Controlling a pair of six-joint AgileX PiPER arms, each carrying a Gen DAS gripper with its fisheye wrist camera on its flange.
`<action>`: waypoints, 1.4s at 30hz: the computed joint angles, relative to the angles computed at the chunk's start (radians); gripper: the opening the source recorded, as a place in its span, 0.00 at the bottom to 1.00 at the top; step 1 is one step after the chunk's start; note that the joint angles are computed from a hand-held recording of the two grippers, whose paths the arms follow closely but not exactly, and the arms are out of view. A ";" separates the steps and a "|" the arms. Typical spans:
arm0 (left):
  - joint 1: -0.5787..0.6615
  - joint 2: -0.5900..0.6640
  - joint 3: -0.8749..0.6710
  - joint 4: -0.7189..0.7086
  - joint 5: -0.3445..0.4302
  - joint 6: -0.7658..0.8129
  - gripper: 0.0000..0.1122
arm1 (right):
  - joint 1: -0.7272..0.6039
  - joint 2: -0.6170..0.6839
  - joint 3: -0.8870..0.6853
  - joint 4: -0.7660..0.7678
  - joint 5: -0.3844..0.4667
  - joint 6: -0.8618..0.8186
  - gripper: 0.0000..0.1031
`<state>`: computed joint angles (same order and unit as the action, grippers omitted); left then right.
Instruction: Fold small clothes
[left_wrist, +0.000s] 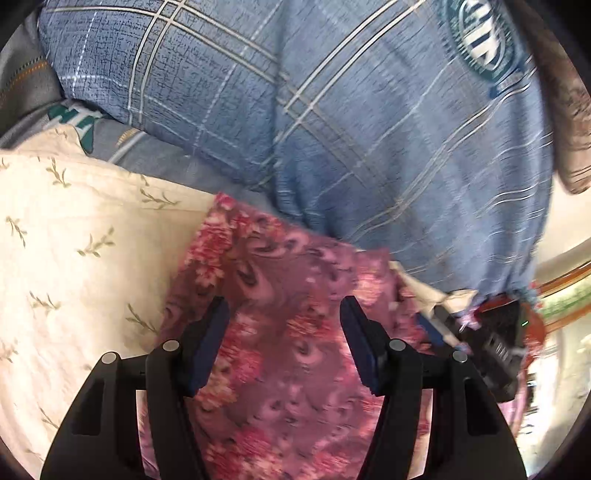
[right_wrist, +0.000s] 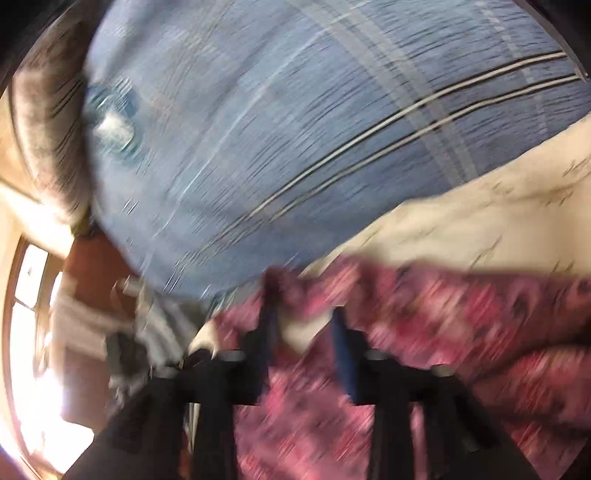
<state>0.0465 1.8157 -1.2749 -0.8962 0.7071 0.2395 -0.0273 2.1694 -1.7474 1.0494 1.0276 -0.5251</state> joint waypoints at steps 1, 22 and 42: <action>0.004 -0.008 0.016 -0.031 0.002 0.023 0.55 | 0.014 -0.006 0.005 -0.017 0.018 0.015 0.50; 0.046 -0.178 0.268 -0.159 0.064 0.211 0.62 | -0.230 -0.289 0.350 -0.178 -0.131 -0.126 0.53; 0.390 -0.680 0.632 0.124 0.389 0.256 0.70 | -0.600 -0.768 0.985 -0.206 -0.042 -0.568 0.49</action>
